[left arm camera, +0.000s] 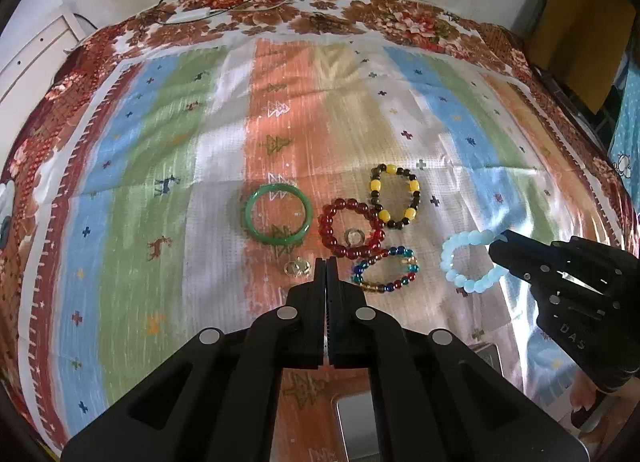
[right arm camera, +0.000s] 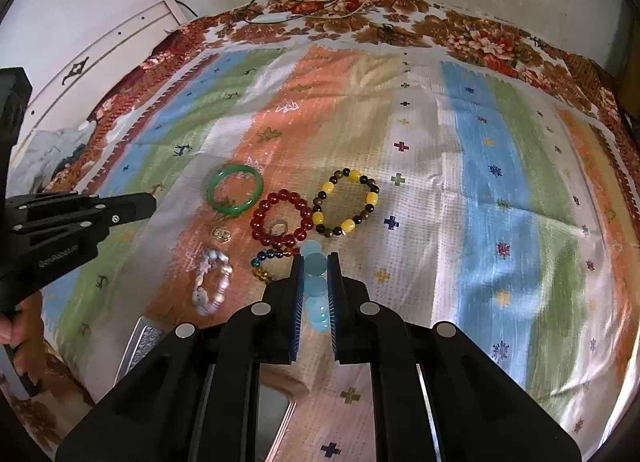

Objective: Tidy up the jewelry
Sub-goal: 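Grasp the white pearl bracelet with the left gripper while the right holds the blue bracelet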

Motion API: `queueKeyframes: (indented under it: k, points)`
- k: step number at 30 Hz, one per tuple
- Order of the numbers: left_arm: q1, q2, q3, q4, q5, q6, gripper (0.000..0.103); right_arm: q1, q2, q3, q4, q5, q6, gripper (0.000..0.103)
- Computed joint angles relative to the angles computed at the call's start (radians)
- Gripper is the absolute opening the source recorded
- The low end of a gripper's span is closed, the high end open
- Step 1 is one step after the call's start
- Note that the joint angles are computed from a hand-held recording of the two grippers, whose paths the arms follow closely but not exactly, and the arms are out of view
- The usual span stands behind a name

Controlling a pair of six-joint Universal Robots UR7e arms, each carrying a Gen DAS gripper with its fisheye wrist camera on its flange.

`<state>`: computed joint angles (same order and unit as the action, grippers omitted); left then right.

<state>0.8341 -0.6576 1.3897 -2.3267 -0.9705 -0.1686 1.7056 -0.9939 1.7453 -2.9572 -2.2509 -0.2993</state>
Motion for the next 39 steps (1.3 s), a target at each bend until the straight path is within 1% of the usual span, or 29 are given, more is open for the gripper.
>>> queueKeyframes:
  k: [2,5,6,7,8,9,10,13,16,21,26,30,33,35,36,37,38,39]
  points:
    - [0.005,0.007,-0.008,0.037,-0.001,-0.014,0.0,0.003,-0.002,0.008,-0.002,-0.002,0.001,0.012]
    - [0.022,0.028,-0.04,0.121,-0.017,-0.043,0.004,0.0,-0.003,0.013,0.006,-0.008,0.008,0.012]
    - [0.028,0.035,-0.049,0.14,-0.019,-0.05,0.007,-0.002,-0.003,0.013,0.008,-0.008,0.01,0.012]
    - [0.033,0.041,-0.059,0.162,-0.018,-0.062,0.017,-0.002,-0.003,0.012,0.01,-0.008,0.011,0.012]
    - [0.038,0.048,-0.068,0.18,-0.018,-0.065,0.022,-0.004,-0.003,0.011,0.012,-0.008,0.013,0.012]
    - [0.042,0.054,-0.078,0.196,-0.019,-0.069,0.029,-0.005,-0.004,0.011,0.012,-0.006,0.013,0.012]
    - [0.046,0.06,-0.086,0.209,-0.021,-0.071,0.033,-0.006,-0.004,0.01,0.014,-0.004,0.014,0.012]
    - [0.063,0.077,-0.114,0.254,-0.036,-0.081,0.038,-0.01,-0.007,0.009,0.023,0.0,0.017,0.012]
    - [0.07,0.098,-0.142,0.3,-0.028,-0.085,0.04,-0.015,-0.009,0.007,0.032,0.005,0.02,0.012]
    - [0.082,0.13,-0.187,0.369,-0.02,-0.091,0.04,-0.022,-0.011,0.003,0.041,0.011,0.027,0.012]
    - [0.086,0.152,-0.217,0.401,-0.013,-0.088,0.04,-0.024,-0.009,-0.003,0.049,0.015,0.026,0.012]
    - [0.089,0.185,-0.255,0.438,0.007,-0.08,0.04,-0.024,-0.003,-0.007,0.056,0.018,0.021,0.012]
    - [0.087,0.209,-0.275,0.449,0.035,-0.054,0.04,-0.023,0.002,-0.01,0.064,0.015,0.017,0.012]
    - [0.086,0.21,-0.268,0.44,0.047,-0.038,0.037,-0.023,0.005,-0.012,0.064,0.014,0.016,0.012]
    - [0.087,0.213,-0.27,0.438,0.05,-0.033,0.033,-0.022,0.006,-0.013,0.064,0.015,0.014,0.012]
    - [0.087,0.212,-0.265,0.43,0.052,-0.027,0.026,-0.022,0.006,-0.014,0.065,0.015,0.013,0.012]
    - [0.086,0.211,-0.258,0.424,0.053,-0.023,0.023,-0.022,0.007,-0.014,0.065,0.015,0.012,0.012]
    - [0.085,0.212,-0.253,0.422,0.055,-0.02,0.015,-0.022,0.007,-0.014,0.065,0.015,0.013,0.012]
